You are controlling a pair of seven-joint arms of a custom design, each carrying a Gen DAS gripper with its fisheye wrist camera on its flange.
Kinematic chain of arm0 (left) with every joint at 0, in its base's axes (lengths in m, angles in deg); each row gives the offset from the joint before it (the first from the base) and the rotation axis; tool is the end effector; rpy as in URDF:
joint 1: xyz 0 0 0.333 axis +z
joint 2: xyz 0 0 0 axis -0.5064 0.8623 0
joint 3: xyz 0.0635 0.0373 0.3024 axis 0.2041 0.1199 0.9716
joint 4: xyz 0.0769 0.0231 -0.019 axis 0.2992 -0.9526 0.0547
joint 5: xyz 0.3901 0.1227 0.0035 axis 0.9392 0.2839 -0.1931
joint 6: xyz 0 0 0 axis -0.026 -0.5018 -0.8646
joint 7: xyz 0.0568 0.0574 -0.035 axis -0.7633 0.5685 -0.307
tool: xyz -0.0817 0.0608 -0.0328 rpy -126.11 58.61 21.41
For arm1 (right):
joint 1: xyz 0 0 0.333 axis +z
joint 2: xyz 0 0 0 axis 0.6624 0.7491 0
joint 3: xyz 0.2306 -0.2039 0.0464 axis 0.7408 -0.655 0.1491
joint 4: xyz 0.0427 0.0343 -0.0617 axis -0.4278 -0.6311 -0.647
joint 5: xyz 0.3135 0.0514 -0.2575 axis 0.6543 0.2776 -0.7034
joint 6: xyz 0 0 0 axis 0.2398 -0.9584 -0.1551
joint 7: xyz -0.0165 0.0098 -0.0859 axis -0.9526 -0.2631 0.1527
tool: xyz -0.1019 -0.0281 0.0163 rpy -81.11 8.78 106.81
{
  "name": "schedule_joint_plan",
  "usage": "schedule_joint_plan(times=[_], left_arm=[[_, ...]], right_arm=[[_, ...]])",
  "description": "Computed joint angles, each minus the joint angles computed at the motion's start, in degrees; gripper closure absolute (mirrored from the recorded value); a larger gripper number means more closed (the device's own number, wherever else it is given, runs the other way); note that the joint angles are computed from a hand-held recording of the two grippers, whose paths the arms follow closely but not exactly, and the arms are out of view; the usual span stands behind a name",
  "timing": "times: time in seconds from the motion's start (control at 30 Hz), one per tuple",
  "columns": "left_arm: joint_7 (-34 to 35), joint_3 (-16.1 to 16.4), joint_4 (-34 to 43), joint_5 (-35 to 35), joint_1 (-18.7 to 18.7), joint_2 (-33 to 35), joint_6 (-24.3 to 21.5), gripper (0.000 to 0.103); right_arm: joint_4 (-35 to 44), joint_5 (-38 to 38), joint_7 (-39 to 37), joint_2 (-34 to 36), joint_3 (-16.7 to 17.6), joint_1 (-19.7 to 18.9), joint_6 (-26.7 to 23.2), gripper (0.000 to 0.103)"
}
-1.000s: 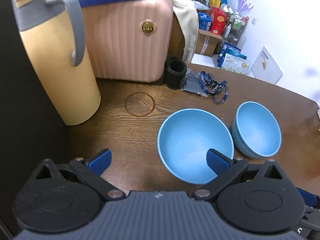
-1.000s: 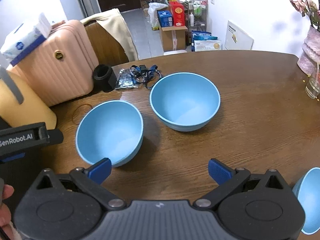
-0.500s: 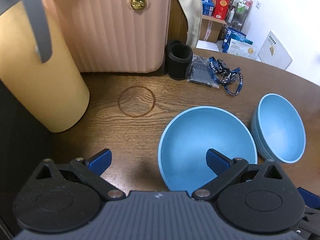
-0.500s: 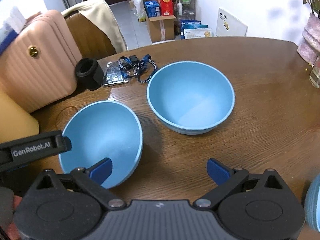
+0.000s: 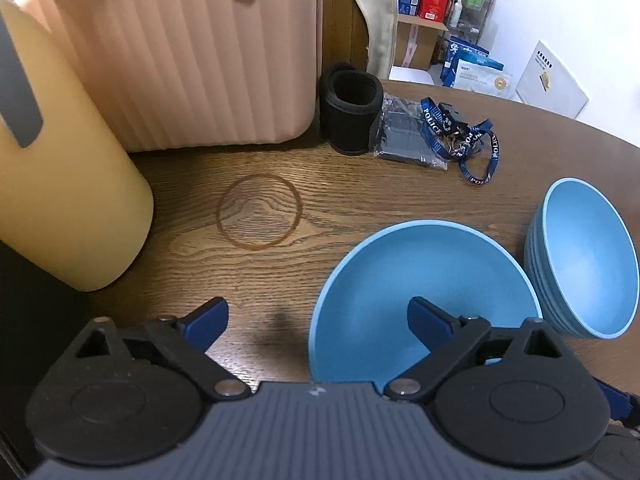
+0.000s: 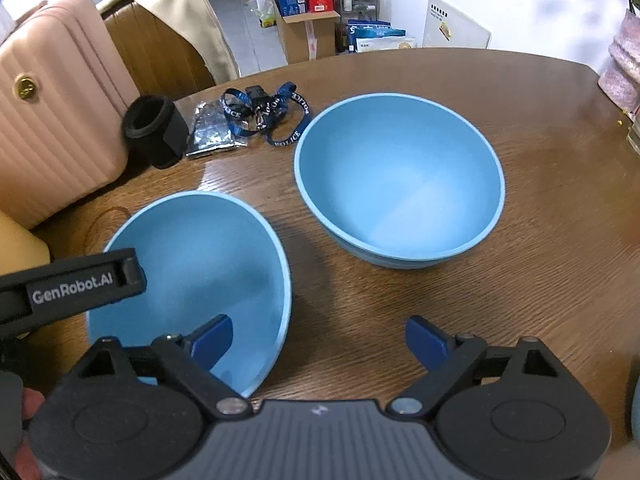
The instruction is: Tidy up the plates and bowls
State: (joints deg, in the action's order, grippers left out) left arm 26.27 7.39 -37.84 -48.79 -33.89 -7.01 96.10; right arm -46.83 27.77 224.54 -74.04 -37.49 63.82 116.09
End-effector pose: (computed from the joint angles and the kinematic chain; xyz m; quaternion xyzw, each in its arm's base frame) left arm 0.5831 -0.1066 0.3612 -0.7014 0.6777 -0.1470 0.1644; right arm 0.5255 0.2662 0.3469 -0.5853 0.7826 -0.1312 0.1665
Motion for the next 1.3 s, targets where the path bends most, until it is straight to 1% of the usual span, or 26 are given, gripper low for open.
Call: schedule_joint_plan(times=[0.1, 0.17, 0.2, 0.33, 0.37, 0.43, 0.5, 0.57, 0.6, 0.67, 0.7, 0.77, 0.83, 0.97, 1.1, 1.2, 1.3], left_arm=[[1.2, -0.2, 0.5, -1.8, 0.3, 0.7, -0.1, 0.009], [1.6, -0.2, 0.9, -2.4, 0.3, 1.3, -0.3, 0.018], [2.0, -0.3, 1.0, -3.2, 0.4, 1.5, -0.5, 0.021], [3.0, -0.4, 1.4, -5.1, 0.5, 2.2, -0.7, 0.034], [3.3, -0.4, 1.4, -5.4, 0.5, 2.4, -0.7, 0.04], [4.6, -0.6, 1.7, -7.1, 0.8, 2.8, -0.8, 0.049], [5.0, -0.6, 1.9, -7.9, 0.8, 3.1, -0.9, 0.053], [5.7, -0.7, 2.1, -9.1, 1.0, 3.3, -1.1, 0.062], [6.3, -0.8, 2.1, -9.9, 1.1, 3.4, -1.1, 0.065], [7.2, -0.9, 2.1, -11.2, 1.2, 3.6, -1.2, 0.073], [7.7, -1.0, 2.1, -11.8, 1.3, 3.7, -1.1, 0.075], [8.7, -1.2, 2.1, -13.0, 1.5, 3.9, -1.0, 0.083], [9.5, -1.3, 2.1, -14.1, 1.6, 4.0, -0.9, 0.085], [10.1, -1.2, 1.9, -14.8, 1.5, 4.0, -0.6, 0.087], [10.7, -1.2, 1.5, -15.2, 1.4, 3.8, -0.1, 0.087], [10.9, -1.2, 1.2, -15.3, 1.3, 3.6, 0.1, 0.088], [11.0, -1.2, 0.8, -15.9, 1.4, 3.2, 0.2, 0.088]], right_arm=[[0.6, 0.7, -0.4, 0.9, -0.1, -0.1, 0.7, 0.019], [1.0, 1.0, -0.3, 1.5, -0.2, 0.0, 0.8, 0.022], [1.1, 1.1, -0.3, 1.7, -0.3, 0.0, 0.8, 0.024], [1.7, 2.3, -1.1, 2.7, -0.4, 0.2, 0.9, 0.039], [1.8, 2.6, -1.2, 3.0, -0.5, 0.2, 1.0, 0.04], [2.0, 2.9, -1.3, 3.3, -0.7, 0.3, 1.1, 0.049], [2.0, 3.2, -1.3, 3.5, -0.8, 0.5, 1.2, 0.056], [2.0, 3.9, -1.6, 3.7, -0.9, 0.4, 1.5, 0.06], [1.9, 4.3, -1.8, 3.8, -0.8, 0.4, 1.6, 0.065], [1.4, 5.7, -2.5, 3.8, -0.7, 0.1, 2.9, 0.068], [1.1, 6.0, -2.5, 3.7, -0.8, 0.1, 3.5, 0.07], [1.0, 6.5, -3.1, 3.8, -0.8, 0.1, 4.2, 0.076], [0.8, 7.3, -3.9, 3.9, -0.7, 0.1, 5.1, 0.084], [0.2, 7.7, -4.0, 3.9, -1.1, 0.4, 6.8, 0.089], [0.2, 6.2, -3.1, 3.9, -1.7, 1.1, 7.4, 0.096], [0.1, 4.7, -2.0, 3.8, -2.1, 1.5, 7.3, 0.096], [-0.2, 5.0, -2.0, 3.7, -1.9, 1.2, 7.7, 0.096]])
